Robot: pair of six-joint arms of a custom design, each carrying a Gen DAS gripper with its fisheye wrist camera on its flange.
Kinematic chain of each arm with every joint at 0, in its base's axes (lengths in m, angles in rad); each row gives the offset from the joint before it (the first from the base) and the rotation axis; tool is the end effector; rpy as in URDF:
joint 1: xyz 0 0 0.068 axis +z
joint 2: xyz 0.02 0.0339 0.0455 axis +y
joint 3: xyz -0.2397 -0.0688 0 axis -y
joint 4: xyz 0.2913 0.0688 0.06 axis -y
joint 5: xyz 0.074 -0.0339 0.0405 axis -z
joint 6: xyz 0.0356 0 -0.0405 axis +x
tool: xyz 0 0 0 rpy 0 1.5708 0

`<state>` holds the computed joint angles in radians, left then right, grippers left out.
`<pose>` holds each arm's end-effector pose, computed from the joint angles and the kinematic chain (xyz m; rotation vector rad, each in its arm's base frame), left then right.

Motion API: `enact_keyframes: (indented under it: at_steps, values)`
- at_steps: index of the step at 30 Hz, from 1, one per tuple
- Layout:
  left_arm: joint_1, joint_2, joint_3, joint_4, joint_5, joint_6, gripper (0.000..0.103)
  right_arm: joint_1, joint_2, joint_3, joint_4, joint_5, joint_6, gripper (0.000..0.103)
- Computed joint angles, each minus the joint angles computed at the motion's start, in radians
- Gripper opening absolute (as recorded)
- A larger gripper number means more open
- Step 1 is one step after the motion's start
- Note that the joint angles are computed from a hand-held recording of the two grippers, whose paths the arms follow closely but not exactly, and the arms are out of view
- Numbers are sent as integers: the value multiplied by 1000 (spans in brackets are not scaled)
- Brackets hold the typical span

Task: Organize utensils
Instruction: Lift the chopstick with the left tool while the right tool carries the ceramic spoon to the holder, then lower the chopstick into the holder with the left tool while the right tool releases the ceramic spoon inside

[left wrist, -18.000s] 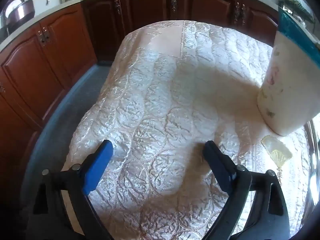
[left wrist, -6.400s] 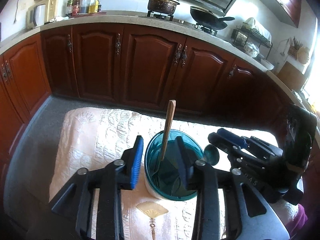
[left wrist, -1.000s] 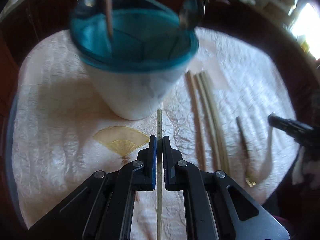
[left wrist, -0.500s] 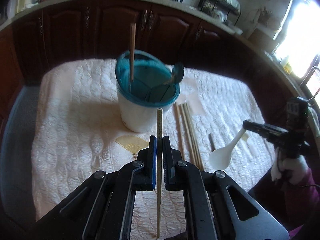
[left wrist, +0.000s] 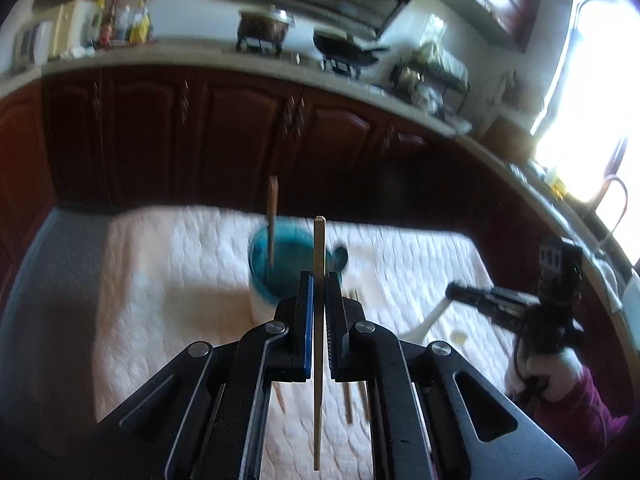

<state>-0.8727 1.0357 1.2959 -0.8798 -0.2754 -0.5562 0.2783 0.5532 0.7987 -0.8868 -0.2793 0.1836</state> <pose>0.1694 -0.1868 0.3898 0.1920 2.2019 -0.5131 0.1615 0.0563 0.3037 -0.2632 2.2258 0.5625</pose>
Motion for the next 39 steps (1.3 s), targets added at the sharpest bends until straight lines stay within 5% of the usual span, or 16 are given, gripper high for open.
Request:
enact_keyframes:
  at_steps: [13,19,30,39]
  values:
    - [124,267,230,188,-121,94,4,206,428,351,204,267,-35,7]
    - [165,358,237,291,-153,118,4,209,621,441,260,289,-95,7]
    - [177,447,173,331,-134,107,4,183,829,482,270,203,-167,7]
    - [166,452,111,311,-110,58,4,140,876,490,263,88,-106,8]
